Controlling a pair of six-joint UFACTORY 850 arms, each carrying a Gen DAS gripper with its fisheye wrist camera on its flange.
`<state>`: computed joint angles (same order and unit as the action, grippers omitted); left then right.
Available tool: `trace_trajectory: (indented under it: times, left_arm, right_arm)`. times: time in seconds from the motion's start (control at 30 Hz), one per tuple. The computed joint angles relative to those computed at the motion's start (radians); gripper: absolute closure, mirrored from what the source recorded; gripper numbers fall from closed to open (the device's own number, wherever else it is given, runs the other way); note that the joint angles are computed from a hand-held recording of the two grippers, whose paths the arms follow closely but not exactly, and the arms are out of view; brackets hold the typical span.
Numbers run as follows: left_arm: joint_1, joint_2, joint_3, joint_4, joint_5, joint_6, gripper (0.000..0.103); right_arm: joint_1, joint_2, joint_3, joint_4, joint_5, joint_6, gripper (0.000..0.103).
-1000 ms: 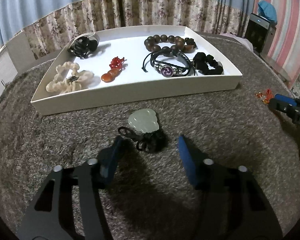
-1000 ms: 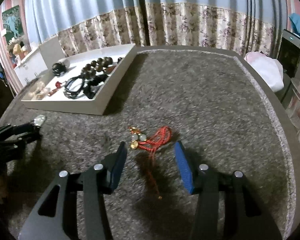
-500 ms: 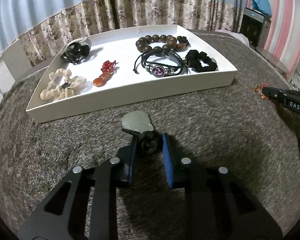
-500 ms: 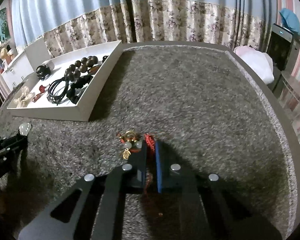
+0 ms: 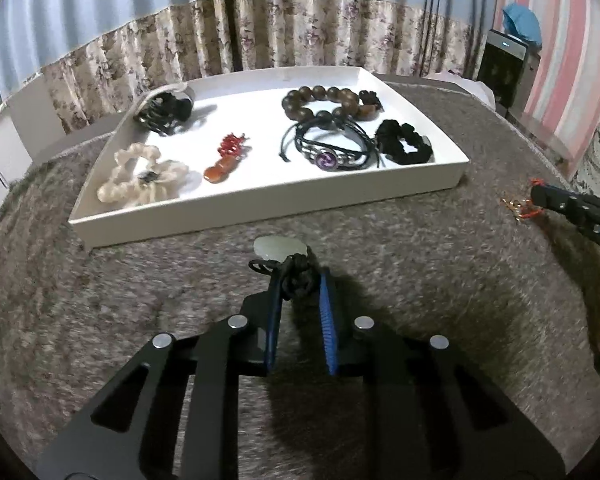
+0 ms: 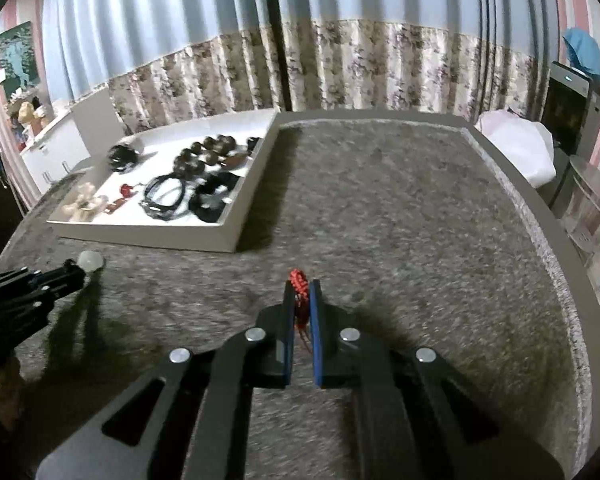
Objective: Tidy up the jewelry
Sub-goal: 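Grasp the pale jade pendant with the left tool while the right tool grasps the red string charm, then carry the jade pendant and red charm up into the white tray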
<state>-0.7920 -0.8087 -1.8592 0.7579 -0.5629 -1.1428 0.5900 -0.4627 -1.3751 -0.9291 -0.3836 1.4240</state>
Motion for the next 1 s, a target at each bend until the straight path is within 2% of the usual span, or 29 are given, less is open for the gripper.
trace_trajectory:
  times: [0.27,0.47,0.7,1.0]
  left_arm:
    - [0.013,0.062,0.043,0.058,0.000,-0.037,0.087]
    - [0.041,0.094,0.040,0.117,-0.001,-0.074,0.087]
    - [0.085,0.066,-0.055,0.091,-0.036,-0.013,0.087]
    - [0.134,-0.055,-0.270,-0.021,-0.058,0.132,0.087]
  right_arm:
    - [0.034,-0.011,-0.080,-0.037,0.035,-0.013,0.097]
    - [0.047,-0.082,-0.222,0.065,0.045,-0.157,0.097]
    - [0.042,-0.191,-0.421,0.204,0.049,-0.315,0.097]
    - [0.024,-0.371,-0.724,0.437,-0.006,-0.572,0.097]
